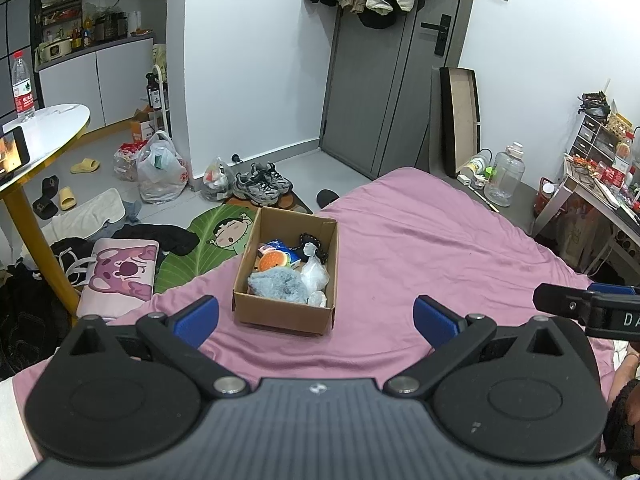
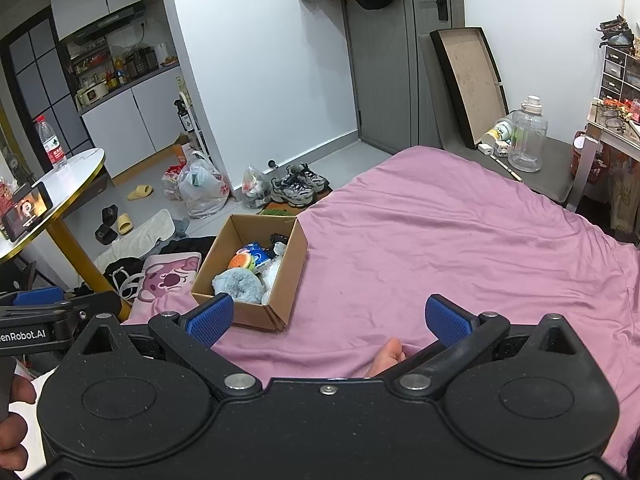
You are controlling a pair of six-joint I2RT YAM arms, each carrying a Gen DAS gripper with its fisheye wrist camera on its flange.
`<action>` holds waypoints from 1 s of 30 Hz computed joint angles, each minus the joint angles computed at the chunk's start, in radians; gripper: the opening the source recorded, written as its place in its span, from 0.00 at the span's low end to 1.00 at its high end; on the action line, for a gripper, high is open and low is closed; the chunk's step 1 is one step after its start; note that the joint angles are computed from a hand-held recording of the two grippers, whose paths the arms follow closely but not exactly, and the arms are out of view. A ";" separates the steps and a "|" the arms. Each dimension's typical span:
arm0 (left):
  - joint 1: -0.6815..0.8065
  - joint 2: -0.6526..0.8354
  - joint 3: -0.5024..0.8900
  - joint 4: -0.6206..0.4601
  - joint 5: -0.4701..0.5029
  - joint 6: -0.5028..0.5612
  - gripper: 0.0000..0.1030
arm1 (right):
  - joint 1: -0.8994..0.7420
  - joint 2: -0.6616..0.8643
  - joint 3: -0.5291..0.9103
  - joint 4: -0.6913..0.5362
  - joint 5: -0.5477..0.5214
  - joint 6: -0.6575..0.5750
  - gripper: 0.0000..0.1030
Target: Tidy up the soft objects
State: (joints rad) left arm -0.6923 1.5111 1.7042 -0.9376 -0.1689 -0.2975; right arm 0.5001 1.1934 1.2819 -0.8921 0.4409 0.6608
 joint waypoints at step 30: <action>0.010 0.003 -0.004 -0.012 0.005 -0.013 1.00 | 0.008 -0.007 -0.025 0.004 -0.003 0.017 1.00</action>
